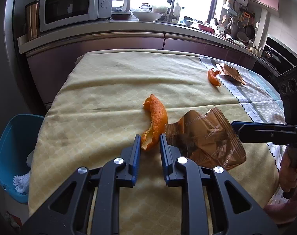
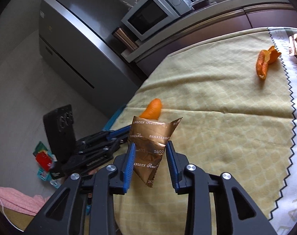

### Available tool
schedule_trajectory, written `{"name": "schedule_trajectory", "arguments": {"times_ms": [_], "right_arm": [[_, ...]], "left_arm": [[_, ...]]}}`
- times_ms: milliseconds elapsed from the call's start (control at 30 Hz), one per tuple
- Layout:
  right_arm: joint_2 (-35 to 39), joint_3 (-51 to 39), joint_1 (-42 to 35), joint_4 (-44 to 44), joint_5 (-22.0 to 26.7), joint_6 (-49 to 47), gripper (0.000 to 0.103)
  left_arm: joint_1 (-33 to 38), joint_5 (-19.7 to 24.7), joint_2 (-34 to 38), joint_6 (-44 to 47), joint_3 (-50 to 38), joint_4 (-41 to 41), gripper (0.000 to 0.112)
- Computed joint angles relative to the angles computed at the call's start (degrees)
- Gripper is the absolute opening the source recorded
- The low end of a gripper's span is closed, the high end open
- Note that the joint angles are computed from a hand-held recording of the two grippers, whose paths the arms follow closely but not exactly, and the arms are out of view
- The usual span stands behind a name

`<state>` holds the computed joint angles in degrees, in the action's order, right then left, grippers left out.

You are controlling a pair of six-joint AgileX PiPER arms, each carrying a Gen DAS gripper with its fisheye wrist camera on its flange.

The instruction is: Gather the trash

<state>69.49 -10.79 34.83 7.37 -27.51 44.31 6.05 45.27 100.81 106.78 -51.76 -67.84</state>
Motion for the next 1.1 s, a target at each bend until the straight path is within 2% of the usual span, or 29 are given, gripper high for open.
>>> {"name": "schedule_trajectory", "arguments": {"times_ms": [67,133,333,367,433,500,567,600,700,833,967,1100], "right_arm": [[-0.2,0.3,-0.1,-1.4,-1.3,1.5,0.031],[0.1,-0.7,0.2,-1.4,0.5,1.1,0.031],[4.2,-3.5,-0.8,-10.0,2.5,8.3,0.031],[4.7,-3.6,-0.8,-10.6,2.2,9.1,0.033],[5.8,-3.6,-1.7,-13.0,1.2,12.6,0.05],[6.8,-3.1,-2.4,-14.4,-1.4,13.7,0.051],[7.1,-3.4,-1.7,-11.9,-1.3,11.6,0.051],[7.6,-3.6,-1.6,-11.5,-1.3,11.2,0.05],[8.5,-5.7,0.1,-6.7,2.5,6.7,0.033],[9.2,-7.0,1.9,-2.6,3.8,1.9,0.003],[9.0,-6.2,2.5,-1.1,0.8,0.2,0.002],[8.3,-5.9,2.9,1.8,0.3,-2.3,0.002]], "left_arm": [[0.2,0.0,0.0,0.1,-0.1,-0.1,0.02],[0.2,-0.1,0.0,0.4,0.1,-0.3,0.02],[0.4,-0.8,-0.6,3.0,1.2,-1.5,0.02],[0.4,-0.8,-0.6,3.1,1.2,-1.6,0.02],[0.3,-1.2,-0.9,4.0,1.7,-2.1,0.02],[0.4,-1.3,-1.3,5.3,2.3,-2.8,0.02],[0.4,-1.2,-1.4,5.5,2.5,-2.8,0.02],[0.5,-0.9,-1.4,5.7,2.5,-2.8,0.019],[0.7,-0.7,-1.7,6.3,2.9,-2.8,0.019],[1.6,0.7,-1.5,6.2,2.5,-2.0,0.019],[2.3,1.3,-1.6,6.3,2.4,-2.1,0.019],[3.9,2.0,-1.4,5.8,1.4,-2.6,0.019]]}}
